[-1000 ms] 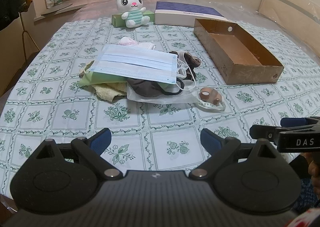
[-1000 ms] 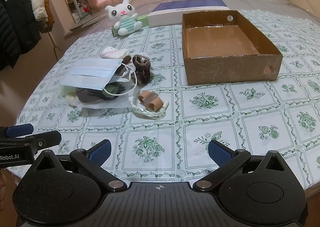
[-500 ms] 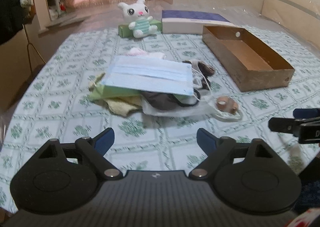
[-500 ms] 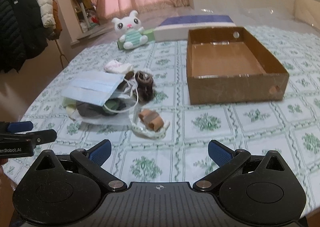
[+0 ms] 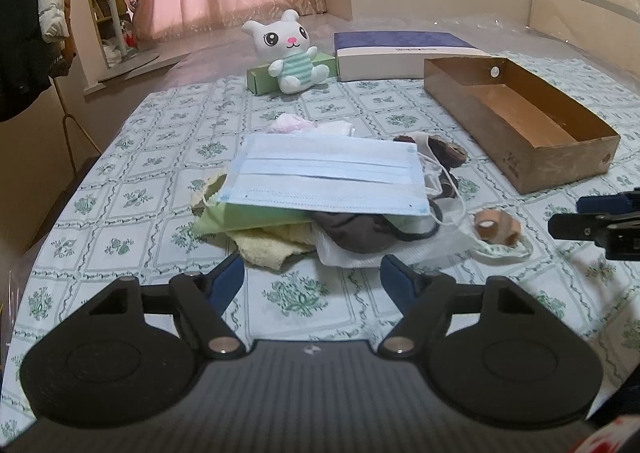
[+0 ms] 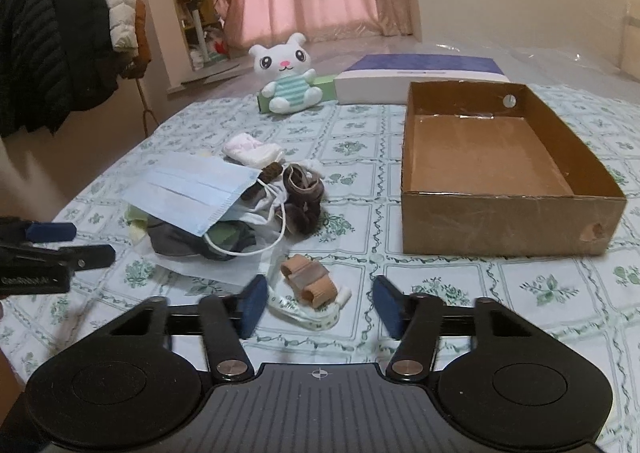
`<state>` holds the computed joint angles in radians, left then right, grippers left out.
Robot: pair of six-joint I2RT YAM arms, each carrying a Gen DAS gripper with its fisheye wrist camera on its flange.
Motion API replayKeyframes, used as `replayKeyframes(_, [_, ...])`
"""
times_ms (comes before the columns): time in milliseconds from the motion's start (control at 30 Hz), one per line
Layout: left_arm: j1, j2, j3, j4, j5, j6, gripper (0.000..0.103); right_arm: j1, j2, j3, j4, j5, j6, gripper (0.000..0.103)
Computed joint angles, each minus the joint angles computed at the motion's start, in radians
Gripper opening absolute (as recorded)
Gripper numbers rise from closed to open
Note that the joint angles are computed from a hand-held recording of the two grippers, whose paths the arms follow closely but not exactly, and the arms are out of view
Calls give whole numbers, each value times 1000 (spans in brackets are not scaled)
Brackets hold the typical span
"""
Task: Organize soft objects
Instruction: 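Grasp the tan finger sleeve with the right tool while the left tool approaches the blue mask, then grasp the blue surgical mask with the left tool and lift it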
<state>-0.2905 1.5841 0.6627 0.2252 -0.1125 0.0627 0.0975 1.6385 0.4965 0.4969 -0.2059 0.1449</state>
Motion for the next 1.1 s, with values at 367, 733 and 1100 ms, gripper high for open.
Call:
replayKeyframes(367, [17, 99, 56, 44, 15, 25, 74, 12, 204, 113, 61, -37, -71, 49])
replayKeyframes(733, [26, 145, 81, 70, 20, 47, 74, 50, 315, 157, 128, 12, -140, 32])
replayKeyframes(1100, [11, 198, 80, 194, -40, 209, 70, 38, 301, 153, 139, 16, -141, 27])
